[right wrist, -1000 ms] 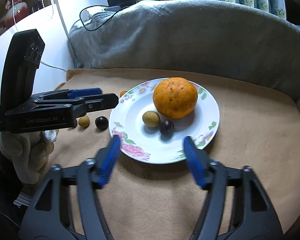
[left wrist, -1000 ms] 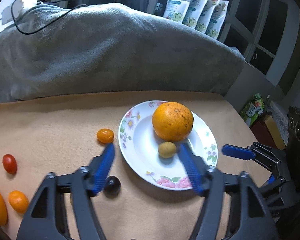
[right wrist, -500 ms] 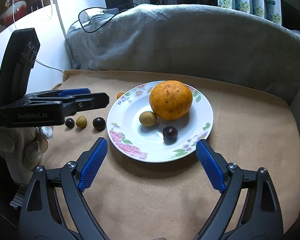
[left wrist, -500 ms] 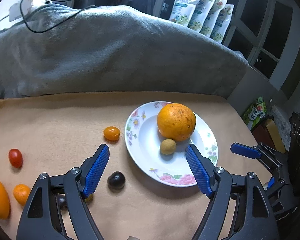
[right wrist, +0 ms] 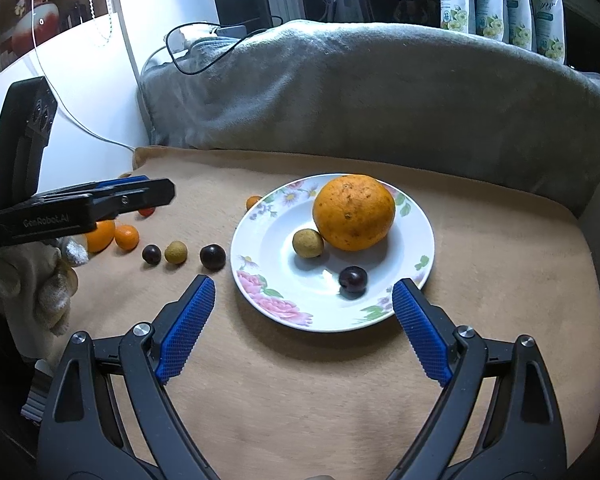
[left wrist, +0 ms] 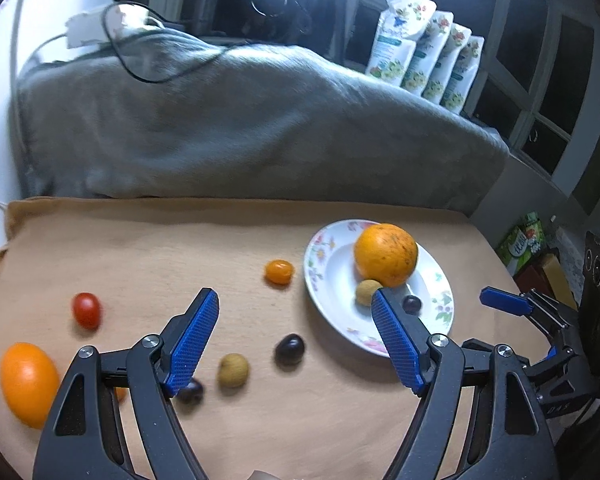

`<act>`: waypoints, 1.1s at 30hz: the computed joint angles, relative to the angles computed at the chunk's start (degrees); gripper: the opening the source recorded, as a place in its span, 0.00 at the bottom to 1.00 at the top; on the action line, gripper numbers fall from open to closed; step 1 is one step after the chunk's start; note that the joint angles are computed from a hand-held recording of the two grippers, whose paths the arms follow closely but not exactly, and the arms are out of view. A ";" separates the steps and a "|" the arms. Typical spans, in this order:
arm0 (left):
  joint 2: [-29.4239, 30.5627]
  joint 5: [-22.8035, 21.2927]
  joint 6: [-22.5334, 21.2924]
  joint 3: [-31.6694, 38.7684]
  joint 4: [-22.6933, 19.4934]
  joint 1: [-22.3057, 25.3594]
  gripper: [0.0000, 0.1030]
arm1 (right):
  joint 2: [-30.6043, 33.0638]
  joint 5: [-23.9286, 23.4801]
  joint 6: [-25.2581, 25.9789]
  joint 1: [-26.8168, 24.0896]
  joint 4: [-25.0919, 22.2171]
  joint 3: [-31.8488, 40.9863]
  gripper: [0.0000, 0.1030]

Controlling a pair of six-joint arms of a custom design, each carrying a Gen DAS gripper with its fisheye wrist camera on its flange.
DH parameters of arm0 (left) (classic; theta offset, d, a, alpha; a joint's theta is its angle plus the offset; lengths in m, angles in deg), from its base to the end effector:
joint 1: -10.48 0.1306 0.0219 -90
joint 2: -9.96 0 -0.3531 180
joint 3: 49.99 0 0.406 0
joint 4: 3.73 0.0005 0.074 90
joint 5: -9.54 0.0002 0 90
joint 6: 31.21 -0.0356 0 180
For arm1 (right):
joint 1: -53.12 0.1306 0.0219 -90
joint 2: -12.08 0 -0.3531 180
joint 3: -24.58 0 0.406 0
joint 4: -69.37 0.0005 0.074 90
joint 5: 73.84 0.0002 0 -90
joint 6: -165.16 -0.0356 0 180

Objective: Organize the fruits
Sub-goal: 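Open the right gripper and pull it back from the plate, then move the right gripper to the brown longan while the left gripper approaches the dark plum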

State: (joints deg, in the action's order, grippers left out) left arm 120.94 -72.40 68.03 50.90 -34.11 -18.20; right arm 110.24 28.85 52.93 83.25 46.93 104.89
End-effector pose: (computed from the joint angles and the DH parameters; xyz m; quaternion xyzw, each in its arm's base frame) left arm 0.5510 -0.3077 0.3181 0.1819 0.8878 -0.1961 0.3745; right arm 0.4723 0.2645 0.2852 -0.0158 0.9029 0.0943 0.4191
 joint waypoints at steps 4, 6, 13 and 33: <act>-2.11 -1.80 -0.10 -1.91 1.09 1.01 0.77 | -0.08 0.44 0.13 0.49 0.04 0.49 0.90; -2.94 -2.27 -0.10 -2.71 1.36 1.65 0.77 | 0.03 0.59 0.36 0.74 0.13 0.86 0.90; -6.17 -3.72 0.22 -6.41 2.46 3.76 0.77 | 0.85 0.65 1.23 1.50 1.17 2.20 0.90; -11.56 -3.22 1.22 -15.64 4.40 7.00 0.77 | 8.25 -3.37 7.98 2.27 -2.71 11.83 0.90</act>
